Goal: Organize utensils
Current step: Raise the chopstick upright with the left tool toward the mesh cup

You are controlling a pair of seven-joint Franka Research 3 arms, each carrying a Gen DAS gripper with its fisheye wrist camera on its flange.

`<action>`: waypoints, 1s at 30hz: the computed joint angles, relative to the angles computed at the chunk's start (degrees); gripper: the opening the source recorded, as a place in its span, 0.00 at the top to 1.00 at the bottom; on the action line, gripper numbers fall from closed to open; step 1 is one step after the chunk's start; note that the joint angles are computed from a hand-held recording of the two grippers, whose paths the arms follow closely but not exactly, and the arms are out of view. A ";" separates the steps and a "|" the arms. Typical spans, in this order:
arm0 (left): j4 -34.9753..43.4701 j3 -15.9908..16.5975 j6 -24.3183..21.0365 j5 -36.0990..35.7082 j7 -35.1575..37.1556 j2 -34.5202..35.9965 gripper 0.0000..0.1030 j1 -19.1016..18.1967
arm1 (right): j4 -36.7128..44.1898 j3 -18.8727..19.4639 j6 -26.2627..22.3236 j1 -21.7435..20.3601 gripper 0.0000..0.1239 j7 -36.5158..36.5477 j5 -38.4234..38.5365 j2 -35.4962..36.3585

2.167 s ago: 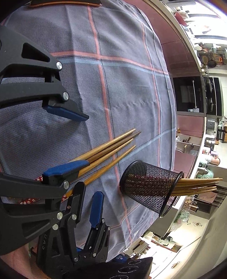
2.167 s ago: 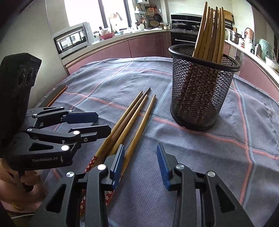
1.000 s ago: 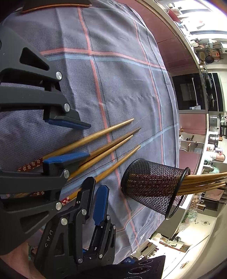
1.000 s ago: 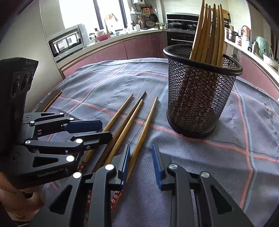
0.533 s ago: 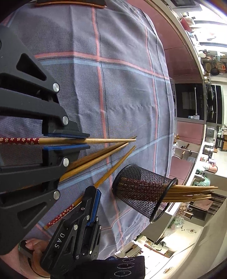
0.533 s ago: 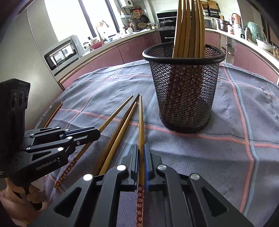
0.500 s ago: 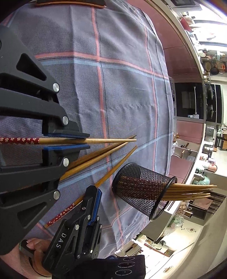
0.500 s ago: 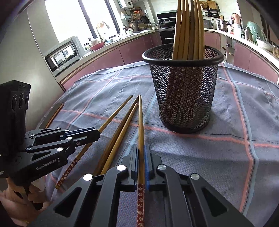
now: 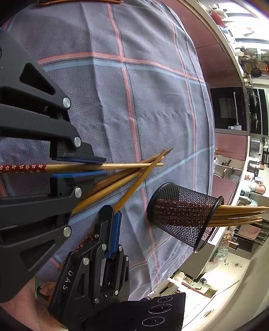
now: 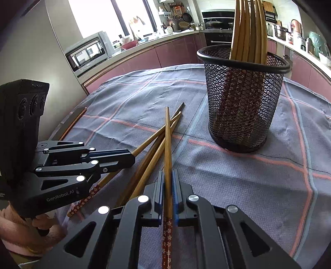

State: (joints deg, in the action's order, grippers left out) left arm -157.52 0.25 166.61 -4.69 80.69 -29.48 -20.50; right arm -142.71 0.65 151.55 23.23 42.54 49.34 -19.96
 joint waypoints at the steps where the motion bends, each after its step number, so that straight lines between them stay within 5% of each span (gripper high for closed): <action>1: 0.12 0.41 -0.06 -0.20 0.41 0.20 0.91 -0.34 | 0.06 0.08 0.13 -0.08 0.94 0.04 -0.29 0.03; 6: 1.11 3.01 -0.09 -2.83 3.80 1.34 0.88 -2.62 | 0.88 0.03 0.03 -0.23 0.94 0.17 -0.98 0.85; 20: 1.26 1.28 0.27 -3.88 3.51 0.00 0.93 -1.05 | 0.34 -1.38 0.03 -0.08 0.95 -3.17 1.88 -2.00; 30: 0.84 5.45 1.33 -6.42 7.27 -5.67 0.93 -6.06 | 0.03 -3.28 0.56 0.46 0.95 -6.97 6.08 -5.73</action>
